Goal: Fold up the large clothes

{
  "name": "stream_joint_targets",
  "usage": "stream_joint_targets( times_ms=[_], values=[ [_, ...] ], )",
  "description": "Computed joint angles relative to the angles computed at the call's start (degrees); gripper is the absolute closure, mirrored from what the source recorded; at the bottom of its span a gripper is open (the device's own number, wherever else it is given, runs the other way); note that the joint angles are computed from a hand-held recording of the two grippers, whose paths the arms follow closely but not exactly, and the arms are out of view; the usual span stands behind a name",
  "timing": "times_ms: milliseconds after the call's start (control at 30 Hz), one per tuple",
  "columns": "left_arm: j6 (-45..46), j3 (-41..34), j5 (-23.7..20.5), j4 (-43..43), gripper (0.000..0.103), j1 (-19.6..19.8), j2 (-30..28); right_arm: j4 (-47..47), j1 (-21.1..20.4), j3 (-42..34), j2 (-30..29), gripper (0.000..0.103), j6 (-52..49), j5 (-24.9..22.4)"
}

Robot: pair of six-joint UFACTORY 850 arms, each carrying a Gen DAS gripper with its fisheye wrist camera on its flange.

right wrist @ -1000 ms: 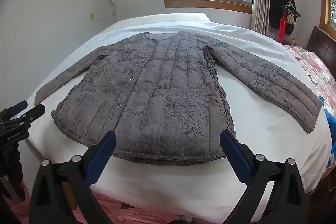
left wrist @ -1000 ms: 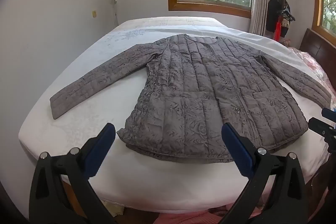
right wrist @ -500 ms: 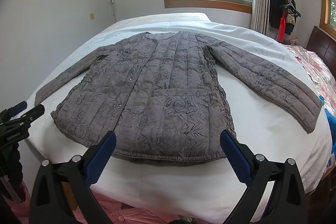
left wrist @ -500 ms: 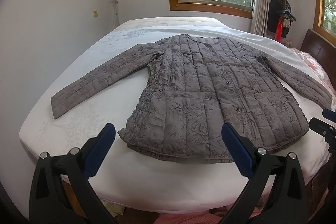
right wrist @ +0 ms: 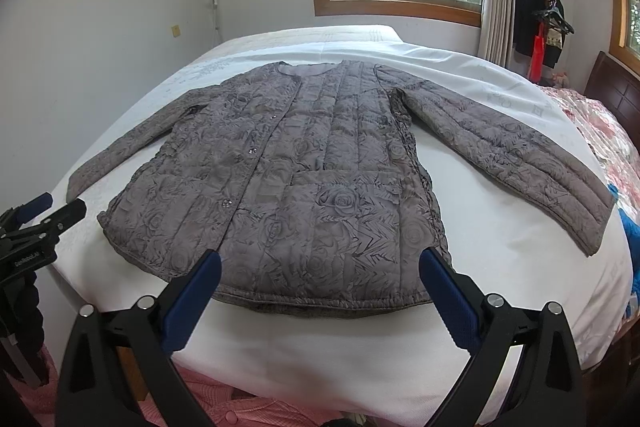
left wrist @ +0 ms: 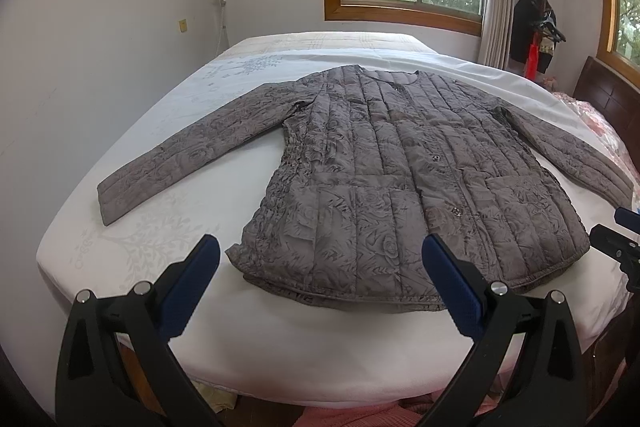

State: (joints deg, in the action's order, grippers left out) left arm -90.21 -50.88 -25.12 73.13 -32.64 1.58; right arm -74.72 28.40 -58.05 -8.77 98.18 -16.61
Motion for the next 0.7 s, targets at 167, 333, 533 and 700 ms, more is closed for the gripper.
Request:
stream_joint_targets(
  times_ms=[167, 333, 533, 700],
  values=[
    [-0.17, -0.11, 0.1, 0.18, 0.003, 0.11, -0.13, -0.08, -0.15, 0.09, 0.05, 0.004, 0.09, 0.12],
    [0.2, -0.05, 0.17, -0.17, 0.003, 0.25, 0.03, 0.09, -0.05, -0.05, -0.05, 0.004, -0.05, 0.01],
    [-0.22, 0.13, -0.1, 0.24, 0.003, 0.13, 0.17, -0.46, -0.03, 0.07, -0.01, 0.004, 0.46, 0.07],
    [-0.46, 0.22, -0.12, 0.47, 0.003, 0.13, 0.22, -0.46, 0.03, -0.04, -0.11, 0.004, 0.52, -0.02]
  ],
)
